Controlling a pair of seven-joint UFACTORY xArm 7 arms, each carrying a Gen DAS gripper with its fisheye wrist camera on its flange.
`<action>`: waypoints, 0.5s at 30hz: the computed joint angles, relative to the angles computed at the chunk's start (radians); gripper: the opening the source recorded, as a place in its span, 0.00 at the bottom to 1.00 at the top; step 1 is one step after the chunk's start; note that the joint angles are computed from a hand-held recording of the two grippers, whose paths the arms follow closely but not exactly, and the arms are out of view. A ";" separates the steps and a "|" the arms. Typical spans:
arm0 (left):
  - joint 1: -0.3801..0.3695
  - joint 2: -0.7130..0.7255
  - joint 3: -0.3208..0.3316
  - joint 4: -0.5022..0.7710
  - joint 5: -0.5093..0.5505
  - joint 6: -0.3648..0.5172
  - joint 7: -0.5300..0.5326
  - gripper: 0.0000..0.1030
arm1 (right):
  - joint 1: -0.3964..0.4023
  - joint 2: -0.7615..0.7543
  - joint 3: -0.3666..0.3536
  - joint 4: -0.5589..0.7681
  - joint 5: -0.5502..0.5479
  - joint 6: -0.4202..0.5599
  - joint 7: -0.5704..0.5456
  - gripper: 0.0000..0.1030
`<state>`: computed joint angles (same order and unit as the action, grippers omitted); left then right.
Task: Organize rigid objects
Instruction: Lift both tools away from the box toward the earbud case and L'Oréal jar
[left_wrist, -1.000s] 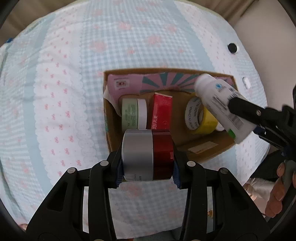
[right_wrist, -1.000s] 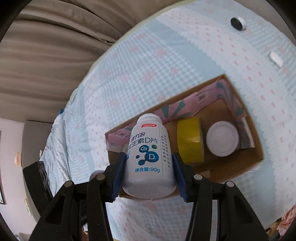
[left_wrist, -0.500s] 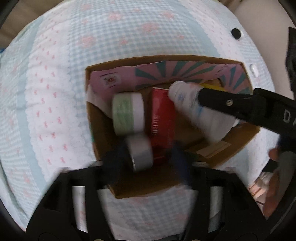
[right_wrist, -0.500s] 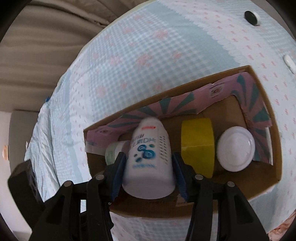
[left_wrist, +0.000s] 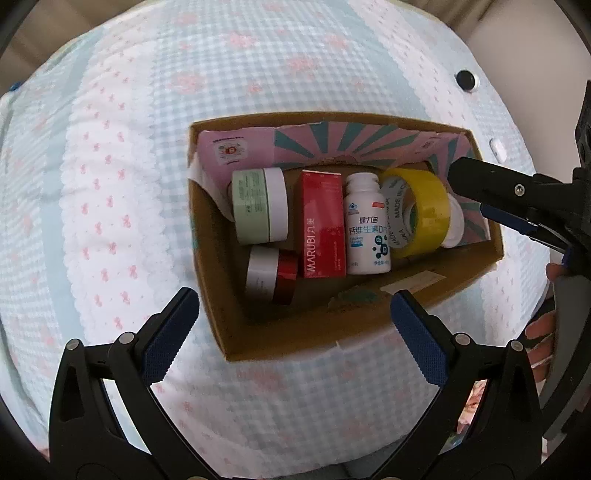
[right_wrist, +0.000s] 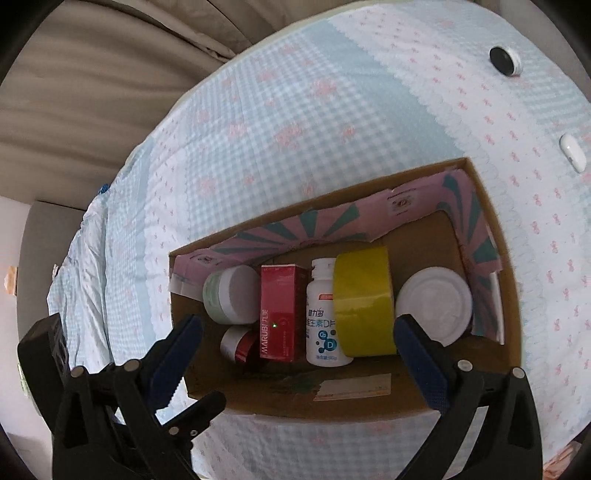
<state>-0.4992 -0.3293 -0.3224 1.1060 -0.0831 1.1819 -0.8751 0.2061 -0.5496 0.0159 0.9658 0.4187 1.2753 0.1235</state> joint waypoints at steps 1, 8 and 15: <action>0.000 -0.010 -0.005 0.006 0.006 0.011 -0.013 1.00 | -0.001 -0.010 -0.001 0.000 -0.004 0.000 -0.003 1.00; 0.003 -0.034 -0.034 0.087 0.037 0.097 -0.080 1.00 | -0.003 -0.063 -0.010 0.032 -0.022 0.039 -0.018 1.00; 0.007 0.047 -0.105 0.321 0.158 0.189 -0.154 1.00 | -0.039 -0.127 -0.049 0.158 -0.109 0.143 -0.043 1.00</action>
